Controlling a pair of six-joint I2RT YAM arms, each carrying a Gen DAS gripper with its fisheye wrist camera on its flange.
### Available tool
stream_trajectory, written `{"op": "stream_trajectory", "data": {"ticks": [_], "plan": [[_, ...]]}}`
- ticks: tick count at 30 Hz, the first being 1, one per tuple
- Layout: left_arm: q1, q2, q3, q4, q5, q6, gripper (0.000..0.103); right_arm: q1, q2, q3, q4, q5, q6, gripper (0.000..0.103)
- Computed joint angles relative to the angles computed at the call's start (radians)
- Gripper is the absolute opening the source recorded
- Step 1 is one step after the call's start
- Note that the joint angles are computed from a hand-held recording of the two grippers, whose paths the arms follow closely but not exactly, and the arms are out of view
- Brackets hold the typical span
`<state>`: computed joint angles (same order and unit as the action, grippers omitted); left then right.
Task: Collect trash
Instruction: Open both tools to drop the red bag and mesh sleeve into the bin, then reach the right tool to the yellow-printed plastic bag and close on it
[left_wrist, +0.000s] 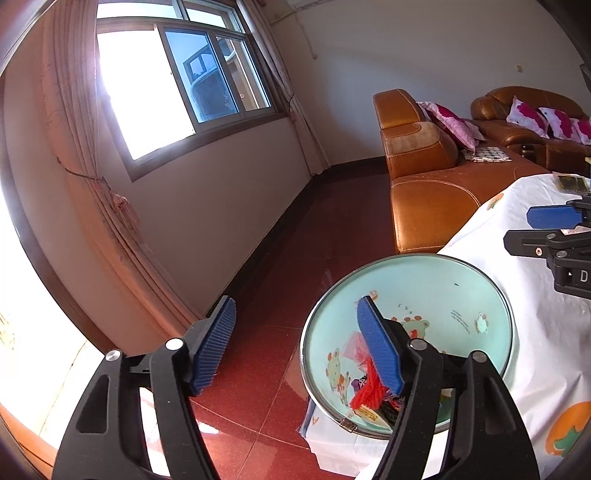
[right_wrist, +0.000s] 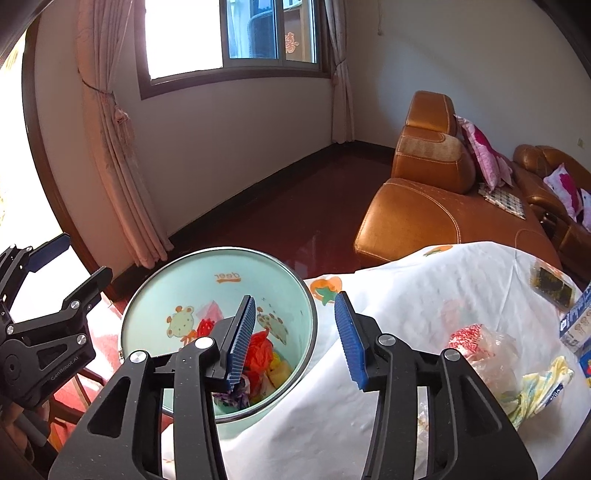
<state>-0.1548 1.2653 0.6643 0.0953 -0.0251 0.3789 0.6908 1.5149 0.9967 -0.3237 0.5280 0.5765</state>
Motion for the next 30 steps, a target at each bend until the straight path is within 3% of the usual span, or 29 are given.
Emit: {"op": "stream_trajectory", "data": {"ticks": [12, 19, 23, 26, 30], "plan": [[-0.038, -0.027, -0.041, 0.009, -0.003, -0.009, 0.081, 0.020, -0.163, -0.103, -0.079, 0.075, 0.055, 0.046], [-0.101, -0.054, -0.076, 0.006, -0.016, -0.021, 0.083, -0.114, -0.448, -0.243, -0.268, 0.164, 0.084, 0.048], [-0.157, -0.057, -0.093, 0.010, -0.035, -0.030, 0.086, -0.327, -0.569, -0.328, -0.298, 0.078, 0.022, 0.048], [-0.209, -0.053, -0.103, 0.014, -0.050, -0.038, 0.087, -0.505, -0.586, -0.397, -0.261, -0.076, -0.065, 0.048], [-0.260, -0.036, -0.113, 0.024, -0.073, -0.048, 0.087, -0.615, -0.593, -0.454, -0.247, -0.211, -0.114, 0.047]]}}
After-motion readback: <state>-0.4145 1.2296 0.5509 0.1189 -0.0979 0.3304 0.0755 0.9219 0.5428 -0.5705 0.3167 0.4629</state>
